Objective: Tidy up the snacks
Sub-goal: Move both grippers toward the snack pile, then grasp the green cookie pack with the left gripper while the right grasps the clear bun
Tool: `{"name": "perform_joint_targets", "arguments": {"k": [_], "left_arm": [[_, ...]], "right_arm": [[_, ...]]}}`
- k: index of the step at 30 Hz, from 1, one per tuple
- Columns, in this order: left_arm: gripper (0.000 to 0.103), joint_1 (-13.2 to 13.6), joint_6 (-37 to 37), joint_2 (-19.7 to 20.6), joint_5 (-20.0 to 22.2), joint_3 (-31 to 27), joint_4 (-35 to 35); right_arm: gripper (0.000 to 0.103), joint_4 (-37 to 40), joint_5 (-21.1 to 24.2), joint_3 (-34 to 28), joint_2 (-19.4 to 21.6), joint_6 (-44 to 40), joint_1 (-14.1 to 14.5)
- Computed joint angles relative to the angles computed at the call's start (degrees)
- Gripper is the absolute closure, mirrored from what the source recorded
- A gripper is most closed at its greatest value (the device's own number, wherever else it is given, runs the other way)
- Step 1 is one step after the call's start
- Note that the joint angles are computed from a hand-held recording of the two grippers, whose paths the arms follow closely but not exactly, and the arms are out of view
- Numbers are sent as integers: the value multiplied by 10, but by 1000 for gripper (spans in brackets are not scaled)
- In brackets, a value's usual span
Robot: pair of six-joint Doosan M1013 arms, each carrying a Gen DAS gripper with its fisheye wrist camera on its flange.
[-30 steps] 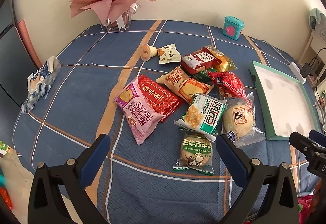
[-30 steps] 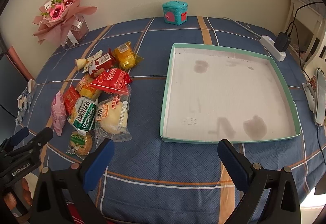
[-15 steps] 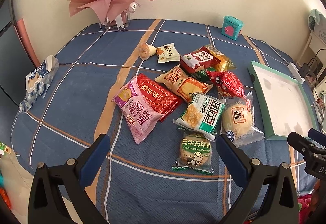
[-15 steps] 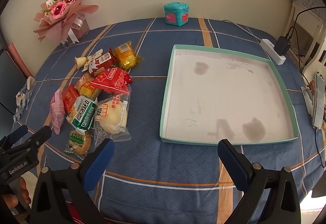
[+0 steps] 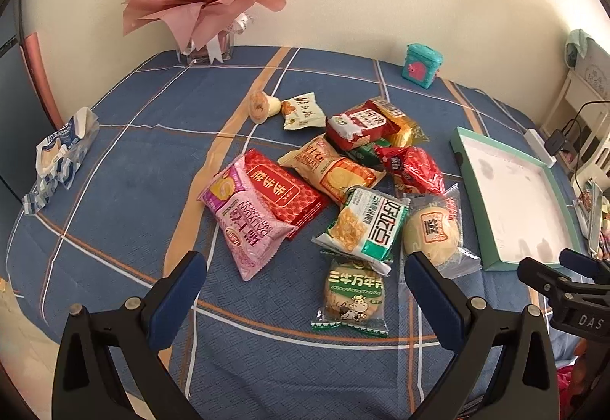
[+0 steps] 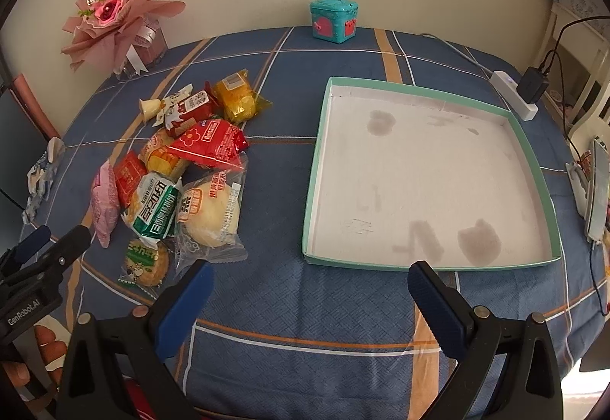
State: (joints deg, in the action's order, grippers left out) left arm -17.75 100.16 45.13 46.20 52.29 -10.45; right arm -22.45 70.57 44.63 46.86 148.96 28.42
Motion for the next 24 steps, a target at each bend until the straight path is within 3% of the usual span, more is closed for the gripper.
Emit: {"name": "perform_joint_targets", "arguments": {"k": [4, 11, 18, 24], "left_arm": [[0, -1, 6, 4, 10, -5, 3], [0, -6, -10, 24, 69, -35, 29], [0, -10, 15, 40, 112, -56, 15], [11, -14, 28, 64, 170, -91, 9]], "right_arm": [[0, 3, -35, 6, -3, 6, -3], [0, 16, -109, -10, 6, -17, -9], [9, 125, -37, -101, 60, -97, -23], [17, 175, 17, -154, 95, -124, -31]]}}
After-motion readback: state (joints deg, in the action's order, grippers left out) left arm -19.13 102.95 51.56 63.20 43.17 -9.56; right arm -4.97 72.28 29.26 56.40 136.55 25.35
